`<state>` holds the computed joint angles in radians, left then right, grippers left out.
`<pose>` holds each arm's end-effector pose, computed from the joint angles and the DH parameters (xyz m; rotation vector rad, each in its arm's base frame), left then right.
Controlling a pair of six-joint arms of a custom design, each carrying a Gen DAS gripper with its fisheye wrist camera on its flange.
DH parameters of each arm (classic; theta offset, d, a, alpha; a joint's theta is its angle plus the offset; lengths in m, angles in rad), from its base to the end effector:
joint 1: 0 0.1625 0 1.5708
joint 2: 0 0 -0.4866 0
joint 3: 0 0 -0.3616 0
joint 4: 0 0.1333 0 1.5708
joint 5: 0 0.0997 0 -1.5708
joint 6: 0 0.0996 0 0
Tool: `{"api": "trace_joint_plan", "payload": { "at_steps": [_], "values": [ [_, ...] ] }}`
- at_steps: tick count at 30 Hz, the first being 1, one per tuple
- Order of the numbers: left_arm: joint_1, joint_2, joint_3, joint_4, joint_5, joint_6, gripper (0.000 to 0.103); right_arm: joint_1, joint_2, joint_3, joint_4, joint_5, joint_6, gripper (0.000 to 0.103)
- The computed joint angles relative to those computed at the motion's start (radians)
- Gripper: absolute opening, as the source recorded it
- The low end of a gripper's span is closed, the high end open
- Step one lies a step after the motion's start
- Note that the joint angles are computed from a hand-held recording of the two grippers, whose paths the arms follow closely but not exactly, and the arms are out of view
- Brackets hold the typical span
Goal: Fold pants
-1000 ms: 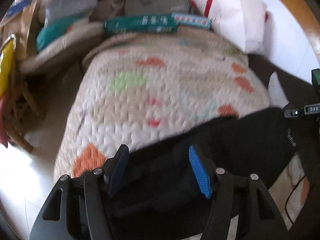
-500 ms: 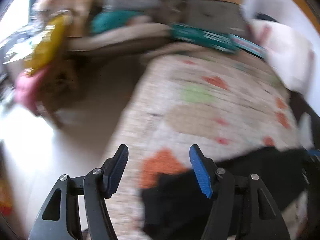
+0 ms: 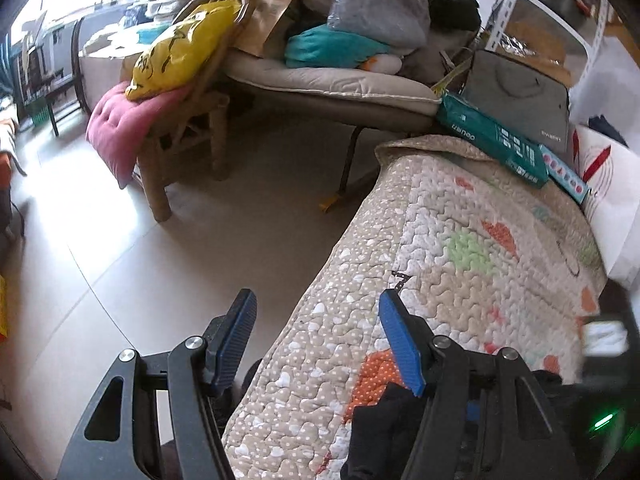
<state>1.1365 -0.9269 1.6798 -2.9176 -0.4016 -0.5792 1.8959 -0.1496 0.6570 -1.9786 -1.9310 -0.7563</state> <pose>-0.0738 -0.6937 0.3279 -0.5686 2.0368 -1.2202 0.3764 -0.8093 -0.0433 1.4634 -2.3881 -0.2454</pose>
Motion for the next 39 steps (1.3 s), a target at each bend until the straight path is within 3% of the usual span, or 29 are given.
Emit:
{"api": "trace_joint_plan", "payload": {
  "at_steps": [4, 5, 6, 9, 16, 18, 21, 23, 26, 29, 32, 37, 39],
  "values": [
    [0.003, -0.012, 0.011, -0.007, -0.009, -0.029, 0.063, 0.024, 0.032, 0.012, -0.035, -0.072, -0.033, 0.037],
    [0.002, -0.014, 0.012, -0.008, -0.002, -0.035, 0.063, 0.028, 0.038, 0.002, -0.032, -0.083, -0.032, 0.033],
    [0.001, -0.015, 0.014, -0.013, 0.002, -0.035, 0.063, 0.031, 0.043, -0.008, -0.034, -0.089, -0.027, 0.018],
    [0.001, -0.014, 0.017, -0.026, 0.008, -0.039, 0.063, 0.031, 0.071, -0.082, -0.024, -0.078, 0.024, 0.004],
    [0.009, -0.016, 0.014, 0.038, 0.002, -0.097, 0.063, 0.019, 0.117, -0.188, -0.115, -0.051, 0.134, 0.002],
    [0.012, -0.02, 0.016, 0.048, -0.006, -0.112, 0.063, 0.018, 0.093, -0.155, -0.131, -0.048, 0.129, 0.003],
    [0.015, -0.025, 0.018, 0.049, -0.018, -0.13, 0.063, 0.017, -0.015, 0.03, -0.122, 0.008, 0.067, 0.003],
    [0.014, -0.023, 0.018, 0.041, -0.02, -0.126, 0.063, 0.018, -0.068, 0.153, -0.154, -0.014, 0.015, 0.003],
    [0.007, -0.016, 0.017, 0.048, 0.015, -0.118, 0.063, 0.011, -0.126, 0.299, -0.172, -0.069, 0.002, 0.003],
    [0.009, -0.019, 0.02, 0.047, 0.022, -0.135, 0.063, 0.001, -0.195, 0.449, -0.22, -0.066, -0.04, 0.003],
    [0.015, -0.025, 0.025, 0.038, 0.005, -0.156, 0.064, -0.002, -0.22, 0.475, -0.184, -0.057, -0.061, 0.003],
    [0.015, -0.024, 0.025, 0.048, 0.015, -0.165, 0.064, 0.003, -0.185, 0.373, -0.237, -0.002, -0.025, 0.004],
    [0.015, -0.026, 0.029, 0.042, 0.018, -0.172, 0.064, 0.014, -0.149, 0.316, -0.247, -0.002, -0.027, 0.011]
  ]
}}
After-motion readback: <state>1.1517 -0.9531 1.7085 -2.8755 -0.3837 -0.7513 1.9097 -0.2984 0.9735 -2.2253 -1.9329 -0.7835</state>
